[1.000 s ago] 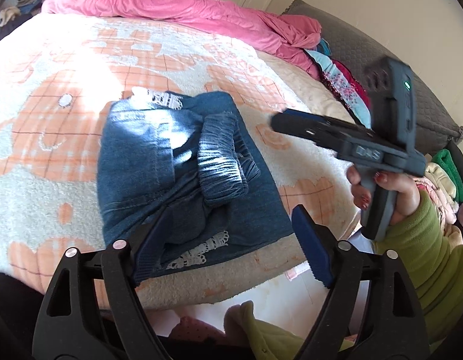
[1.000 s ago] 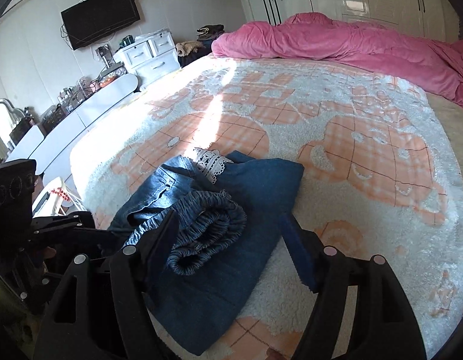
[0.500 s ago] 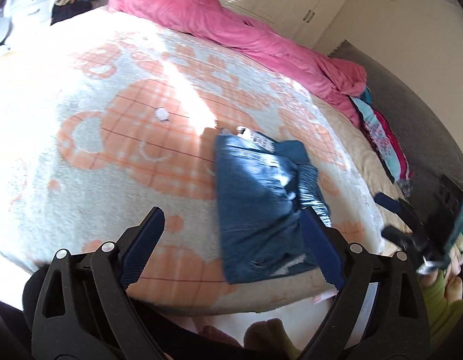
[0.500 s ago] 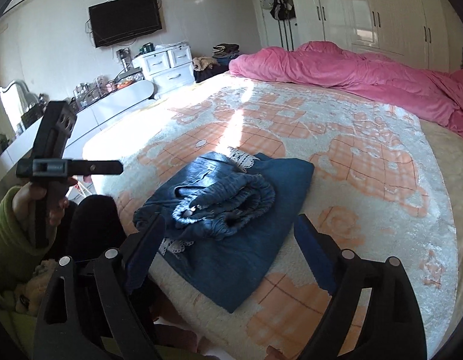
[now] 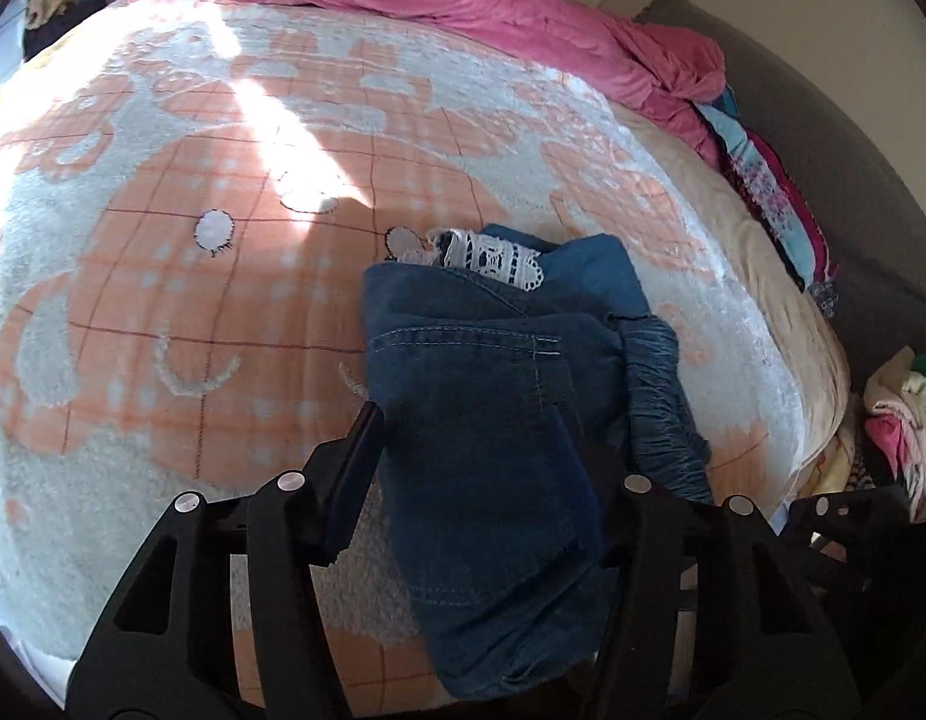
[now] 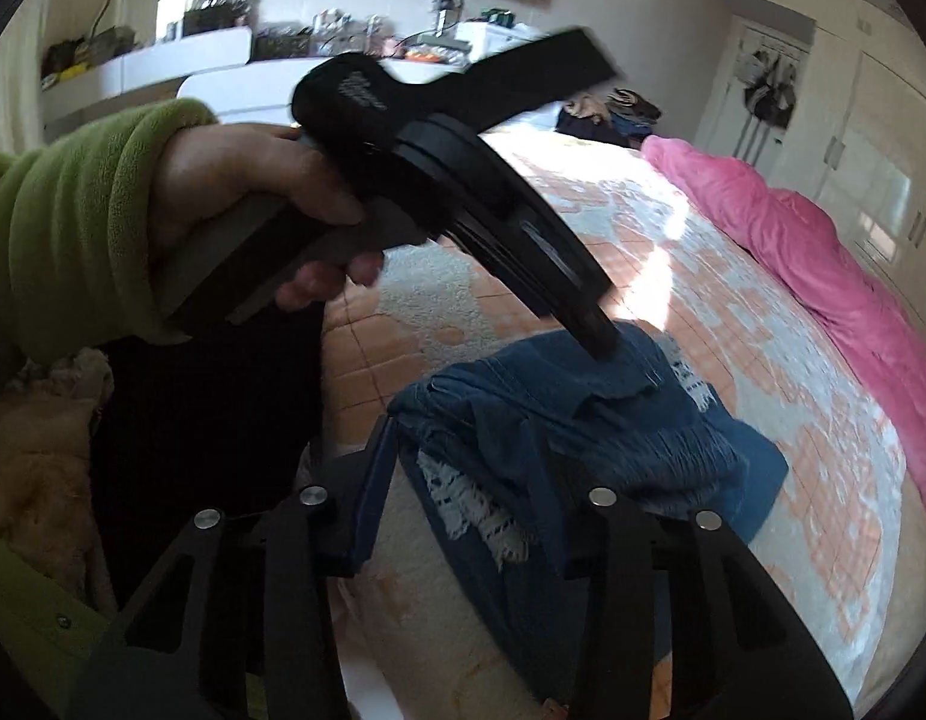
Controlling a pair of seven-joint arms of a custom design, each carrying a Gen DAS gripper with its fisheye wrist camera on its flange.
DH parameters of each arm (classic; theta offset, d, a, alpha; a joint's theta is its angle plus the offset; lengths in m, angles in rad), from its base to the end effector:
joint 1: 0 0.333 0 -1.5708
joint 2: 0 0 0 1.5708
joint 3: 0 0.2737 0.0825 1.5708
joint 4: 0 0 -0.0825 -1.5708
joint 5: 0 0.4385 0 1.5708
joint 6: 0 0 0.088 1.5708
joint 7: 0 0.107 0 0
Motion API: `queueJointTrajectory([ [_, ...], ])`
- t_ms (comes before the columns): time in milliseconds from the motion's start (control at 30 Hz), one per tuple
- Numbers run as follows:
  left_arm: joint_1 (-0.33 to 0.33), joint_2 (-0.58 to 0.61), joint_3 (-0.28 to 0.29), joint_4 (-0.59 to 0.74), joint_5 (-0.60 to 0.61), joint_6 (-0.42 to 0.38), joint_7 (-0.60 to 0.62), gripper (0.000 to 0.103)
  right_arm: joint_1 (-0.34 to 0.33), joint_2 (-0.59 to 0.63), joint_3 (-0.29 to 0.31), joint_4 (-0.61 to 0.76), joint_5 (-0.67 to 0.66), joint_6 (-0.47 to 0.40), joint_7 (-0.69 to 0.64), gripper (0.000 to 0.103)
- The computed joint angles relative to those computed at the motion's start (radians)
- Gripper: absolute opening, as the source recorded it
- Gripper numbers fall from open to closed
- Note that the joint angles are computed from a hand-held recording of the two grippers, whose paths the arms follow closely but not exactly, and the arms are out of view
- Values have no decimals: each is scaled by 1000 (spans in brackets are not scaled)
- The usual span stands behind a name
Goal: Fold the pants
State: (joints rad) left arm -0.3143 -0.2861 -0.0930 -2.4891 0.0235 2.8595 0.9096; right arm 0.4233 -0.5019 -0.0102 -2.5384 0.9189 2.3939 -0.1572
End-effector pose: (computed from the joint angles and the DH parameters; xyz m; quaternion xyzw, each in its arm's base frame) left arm 0.4950 -0.2145 0.3945 -0.7413 0.5888 -0.3066 0.0991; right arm 0.4468 0.2032 0.4229 -0.9206 0.0076 -0.1116 0.3741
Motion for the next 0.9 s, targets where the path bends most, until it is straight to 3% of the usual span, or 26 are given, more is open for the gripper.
queueJointTrajectory([
  [100,-10,56,17,35,-47,-12,41,45,16,71,36,36,-23,82,-11,32],
  [167,-8,70,19,37,-84,3,60,45,9,126,44,77,-72,43,20,3],
  [267,-4,73,15,34,-117,14,83,46,-19,118,41,92,-148,-59,63,3],
  [367,-1,75,10,34,-126,25,96,47,-36,49,9,59,-155,-149,14,2],
  [467,2,86,7,37,-133,42,101,50,-53,46,27,24,-184,-102,3,2],
  [600,-3,84,10,33,-159,48,114,50,-54,74,16,30,-145,-113,23,3],
  [733,0,85,9,46,-160,20,126,51,-39,0,-26,17,-54,-179,-29,23],
  [900,-6,92,18,62,-211,-2,185,51,3,-56,7,-14,-15,-131,-159,24],
])
